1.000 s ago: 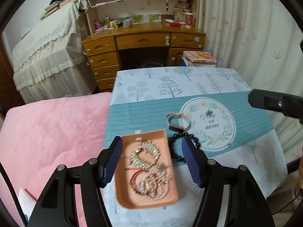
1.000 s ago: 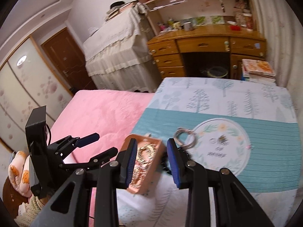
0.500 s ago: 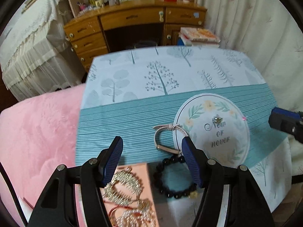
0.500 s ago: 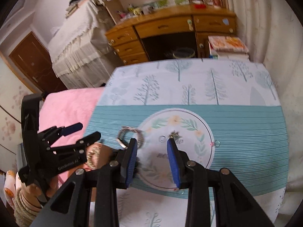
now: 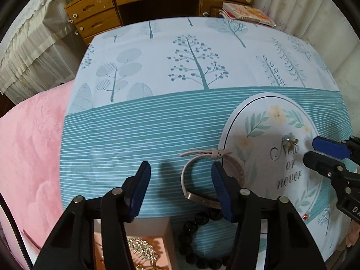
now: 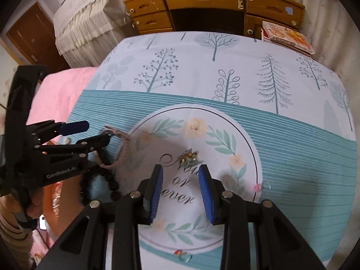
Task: Organize jewelry
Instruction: 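Grasp the watch band with the left tool while the right tool grasps the bee brooch, then lower the watch into the peach box with the left tool while the right tool releases the brooch there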
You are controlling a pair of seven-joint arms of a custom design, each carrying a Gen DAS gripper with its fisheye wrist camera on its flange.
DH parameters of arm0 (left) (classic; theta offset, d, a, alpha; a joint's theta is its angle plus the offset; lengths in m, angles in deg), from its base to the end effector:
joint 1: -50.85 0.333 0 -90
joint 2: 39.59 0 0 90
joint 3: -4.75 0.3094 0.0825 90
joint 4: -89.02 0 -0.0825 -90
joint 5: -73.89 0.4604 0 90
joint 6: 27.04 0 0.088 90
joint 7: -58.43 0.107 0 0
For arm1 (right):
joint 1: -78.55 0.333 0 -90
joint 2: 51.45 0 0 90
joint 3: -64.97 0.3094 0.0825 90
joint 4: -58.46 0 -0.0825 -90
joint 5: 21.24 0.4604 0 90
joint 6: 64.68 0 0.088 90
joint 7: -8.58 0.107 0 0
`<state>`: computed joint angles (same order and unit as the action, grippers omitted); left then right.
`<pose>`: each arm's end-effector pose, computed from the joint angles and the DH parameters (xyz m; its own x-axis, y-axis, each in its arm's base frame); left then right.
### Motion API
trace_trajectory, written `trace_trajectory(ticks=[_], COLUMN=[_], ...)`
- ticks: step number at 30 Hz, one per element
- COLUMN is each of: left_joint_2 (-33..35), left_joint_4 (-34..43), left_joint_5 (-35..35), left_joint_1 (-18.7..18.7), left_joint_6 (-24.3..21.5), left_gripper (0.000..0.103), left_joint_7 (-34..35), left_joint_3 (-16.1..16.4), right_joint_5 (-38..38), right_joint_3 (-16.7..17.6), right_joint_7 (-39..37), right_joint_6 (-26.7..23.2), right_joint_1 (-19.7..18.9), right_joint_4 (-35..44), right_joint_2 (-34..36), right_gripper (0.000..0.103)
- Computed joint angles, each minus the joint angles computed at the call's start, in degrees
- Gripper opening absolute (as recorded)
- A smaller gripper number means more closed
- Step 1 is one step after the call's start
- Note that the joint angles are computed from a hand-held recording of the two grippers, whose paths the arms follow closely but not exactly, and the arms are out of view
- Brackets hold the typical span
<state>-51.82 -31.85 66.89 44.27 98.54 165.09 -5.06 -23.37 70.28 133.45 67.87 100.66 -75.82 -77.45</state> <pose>0.5672 -0.1755 0.5053 -0.4977 -0.8673 -0.0061 -0.8272 0.4768 -0.2975 0.4661 0.2440 0.5188 -0.0759 -0.9824 -0.1709 -0.9158 0.1364 -0.3778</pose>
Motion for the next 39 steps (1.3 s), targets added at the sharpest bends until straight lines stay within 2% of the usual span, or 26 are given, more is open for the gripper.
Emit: trace_trajectory(ticks=[6,8,13,15,16,17,24,33,39], left_joint_2=[2.18,2.17,1.62,1.53,1.45,1.32,-2.6,-15.04,-23.79], left_joint_4=[1.15,1.01,0.59,0.56,0.53,0.45,-1.83,-8.18,-12.99], left_joint_5=[-0.12,-0.54,-0.84,-1.13,-1.15,-1.36,-5.07,-11.38,-12.71], left_joint_1=[-0.2,-0.35,-0.62,-0.68,-0.66,-0.71,-0.65,-0.13,2.26], left_joint_6=[-1.18,-0.8,-1.0,-1.26,-1.28,-1.35,-1.73,-2.93,-5.51], left_gripper=[0.041,0.035,0.01,0.007,0.006,0.006,0.004,0.004,0.004], left_joint_7=[-0.08,0.25,1.06,0.78,0.55,0.37,2.12,8.59,11.98], left_joint_3=[-0.12,-0.08,-0.12,-0.15,-0.16,-0.17,0.9,4.28,7.14], right_joint_5=[-1.98,-2.35,-2.89,-3.57,-3.84,-4.14,-1.54,-1.82,-1.0], right_joint_3=[0.51,0.58,0.76,1.07,1.21,1.32,0.92,2.93,4.1], right_joint_7=[-1.85,-2.25,-2.36,-1.95,-1.62,-1.35,-0.03,2.63,2.47], right_joint_6=[-0.78,-1.02,-0.18,-0.11,-0.13,-0.28,0.81,2.03,4.23], right_joint_1=[-0.27,-0.3,-0.42,-0.55,-0.58,-0.6,0.49,2.79,6.08], right_joint_4=[1.38,1.76,1.99,2.12,2.08,2.08,0.37,0.31,2.2], right_joint_2=[2.69,3.49,4.44,4.5,4.5,4.43,2.19,-1.67,-1.66], right_gripper=[0.033,0.033,0.033,0.033,0.029,0.024,0.023,0.023,0.023])
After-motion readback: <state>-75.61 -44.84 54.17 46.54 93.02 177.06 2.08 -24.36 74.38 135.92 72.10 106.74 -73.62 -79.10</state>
